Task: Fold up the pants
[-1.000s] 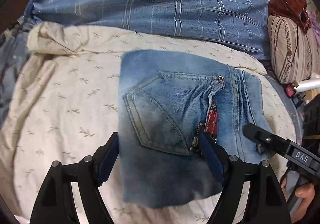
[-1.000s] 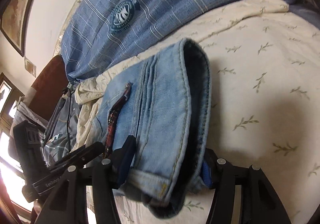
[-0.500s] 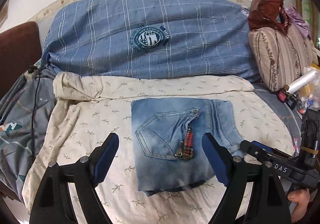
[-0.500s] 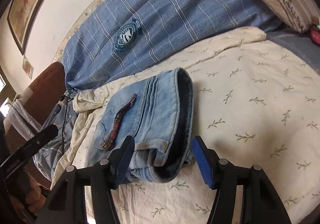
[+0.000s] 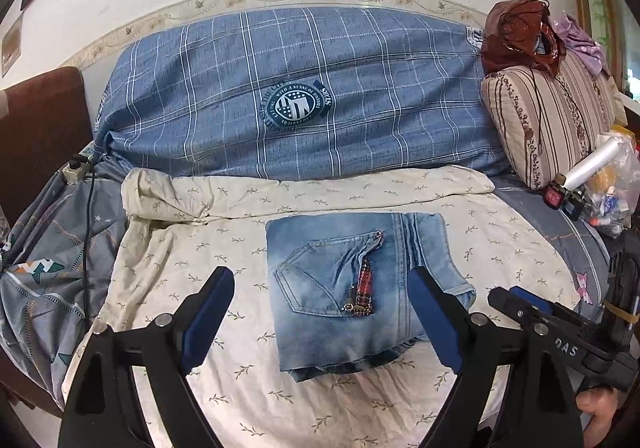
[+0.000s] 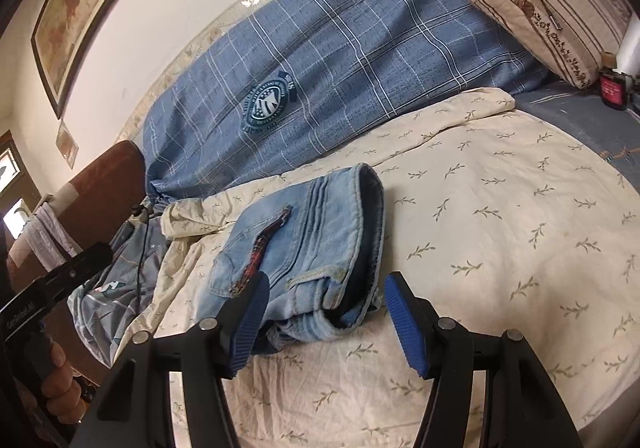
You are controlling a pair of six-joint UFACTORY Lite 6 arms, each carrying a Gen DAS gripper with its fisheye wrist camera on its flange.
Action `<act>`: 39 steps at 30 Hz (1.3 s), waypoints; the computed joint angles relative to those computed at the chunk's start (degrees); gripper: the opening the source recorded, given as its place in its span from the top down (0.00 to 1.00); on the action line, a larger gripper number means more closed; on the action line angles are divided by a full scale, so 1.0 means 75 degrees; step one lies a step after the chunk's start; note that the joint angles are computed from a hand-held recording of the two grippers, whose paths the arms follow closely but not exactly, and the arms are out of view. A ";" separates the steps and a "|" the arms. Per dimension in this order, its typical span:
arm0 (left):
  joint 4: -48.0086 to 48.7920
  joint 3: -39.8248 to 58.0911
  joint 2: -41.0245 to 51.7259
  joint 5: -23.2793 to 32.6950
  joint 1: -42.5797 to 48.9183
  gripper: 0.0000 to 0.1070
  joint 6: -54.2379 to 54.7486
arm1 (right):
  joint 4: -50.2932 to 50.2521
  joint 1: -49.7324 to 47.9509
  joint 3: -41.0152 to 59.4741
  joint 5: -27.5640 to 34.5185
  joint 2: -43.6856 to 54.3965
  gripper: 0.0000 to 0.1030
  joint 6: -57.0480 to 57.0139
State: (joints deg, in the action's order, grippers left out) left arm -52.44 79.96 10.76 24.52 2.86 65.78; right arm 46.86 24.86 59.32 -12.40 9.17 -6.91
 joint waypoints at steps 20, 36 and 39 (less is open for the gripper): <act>-0.0687 -0.0543 -0.0801 -0.0278 0.0199 0.06 0.0874 | 0.5499 0.1992 -0.0026 -0.2365 -0.0894 0.36 -0.5755; -0.0289 0.0136 -0.0339 -0.0068 0.0979 0.06 0.0232 | 0.7627 0.3003 0.2535 -0.3418 0.0086 0.34 -0.8926; -0.0155 0.0109 -0.0434 -0.0064 0.1057 0.06 0.0124 | 0.7747 0.3247 0.2928 -0.3796 0.0297 0.34 -0.9259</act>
State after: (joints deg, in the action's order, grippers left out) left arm -53.60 80.78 7.50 24.04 10.79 66.71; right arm 104.96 49.22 81.28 -40.87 11.40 -76.36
